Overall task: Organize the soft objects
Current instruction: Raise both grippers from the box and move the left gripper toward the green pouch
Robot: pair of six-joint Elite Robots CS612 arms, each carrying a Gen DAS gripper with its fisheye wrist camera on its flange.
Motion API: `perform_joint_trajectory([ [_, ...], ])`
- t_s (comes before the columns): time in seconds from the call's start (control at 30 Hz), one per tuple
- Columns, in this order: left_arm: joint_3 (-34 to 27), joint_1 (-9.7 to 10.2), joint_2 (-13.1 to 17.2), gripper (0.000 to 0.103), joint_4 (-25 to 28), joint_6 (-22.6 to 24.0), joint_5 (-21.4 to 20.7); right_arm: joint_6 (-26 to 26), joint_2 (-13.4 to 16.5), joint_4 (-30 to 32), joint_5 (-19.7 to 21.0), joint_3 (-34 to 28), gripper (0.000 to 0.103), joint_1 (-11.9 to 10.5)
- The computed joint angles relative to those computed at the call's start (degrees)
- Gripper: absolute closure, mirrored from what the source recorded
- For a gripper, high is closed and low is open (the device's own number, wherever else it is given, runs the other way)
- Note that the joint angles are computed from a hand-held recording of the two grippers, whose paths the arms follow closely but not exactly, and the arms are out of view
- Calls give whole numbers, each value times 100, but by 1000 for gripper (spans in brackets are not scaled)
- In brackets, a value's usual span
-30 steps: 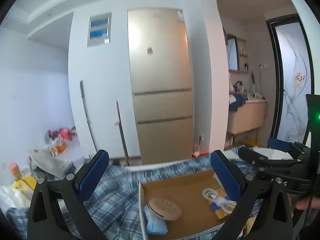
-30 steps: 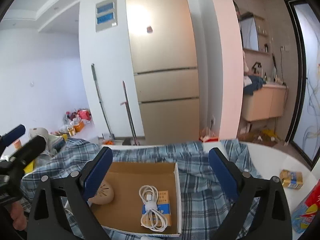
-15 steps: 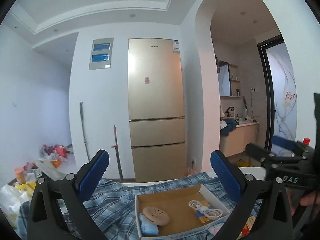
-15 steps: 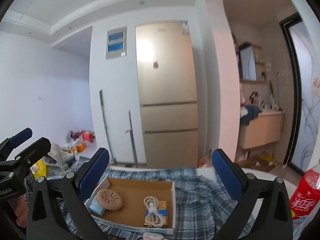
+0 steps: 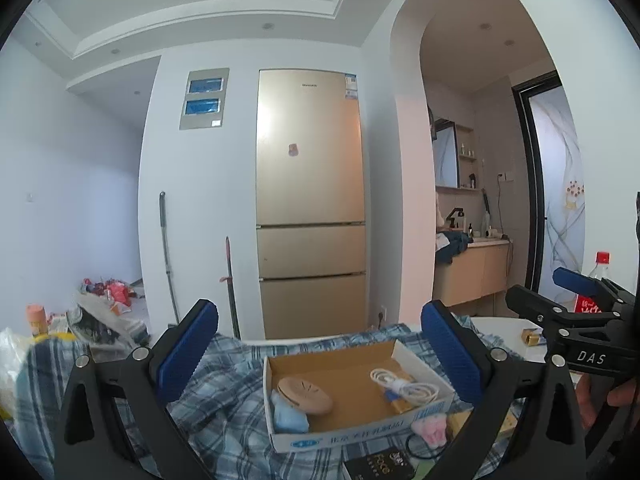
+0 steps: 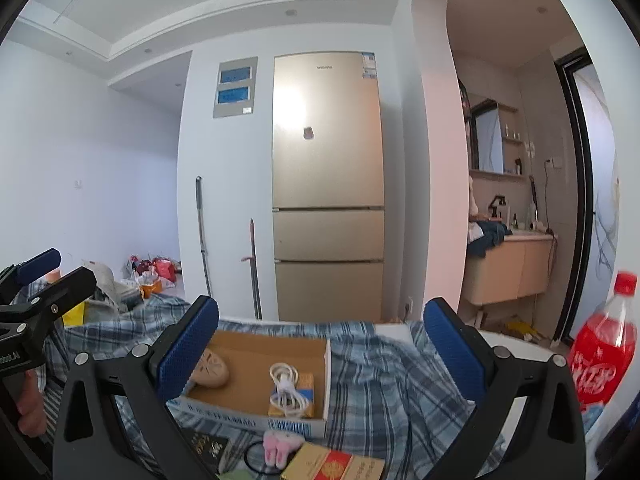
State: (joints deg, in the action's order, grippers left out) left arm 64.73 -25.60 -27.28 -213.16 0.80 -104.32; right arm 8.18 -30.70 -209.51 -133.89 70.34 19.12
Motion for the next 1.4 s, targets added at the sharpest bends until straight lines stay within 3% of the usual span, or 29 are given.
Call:
perform_joint_trajectory([
  [0.5, -202, -8, 169, 0, 989, 77, 10, 821, -84, 615, 100, 313, 1, -99],
  [0.63, -204, -5, 118, 0, 1371, 4, 94, 845, -90, 686, 130, 315, 1, -100],
  [0.77, -192, 9, 100, 0, 1425, -109, 90, 789, -90, 616, 139, 313, 1, -91],
  [1.0, -69, -21, -9, 0, 1663, 189, 82, 801, -129, 583, 215, 372, 1, -93],
  [1.07, -21, 2, -72, 0, 1767, 142, -21, 780, -180, 625, 355, 428, 1, -101],
  [1.23, 214, 2, -181, 0, 1445, 253, 106, 789, -309, 953, 1002, 553, 1, -133],
  [1.3, 300, 10, -222, 0, 1406, 280, 126, 715, -286, 957, 1069, 521, 1, -105],
  [1.4, 466, 8, -306, 0, 1441, 436, 249, 863, -395, 1505, 1556, 573, 1, -135],
])
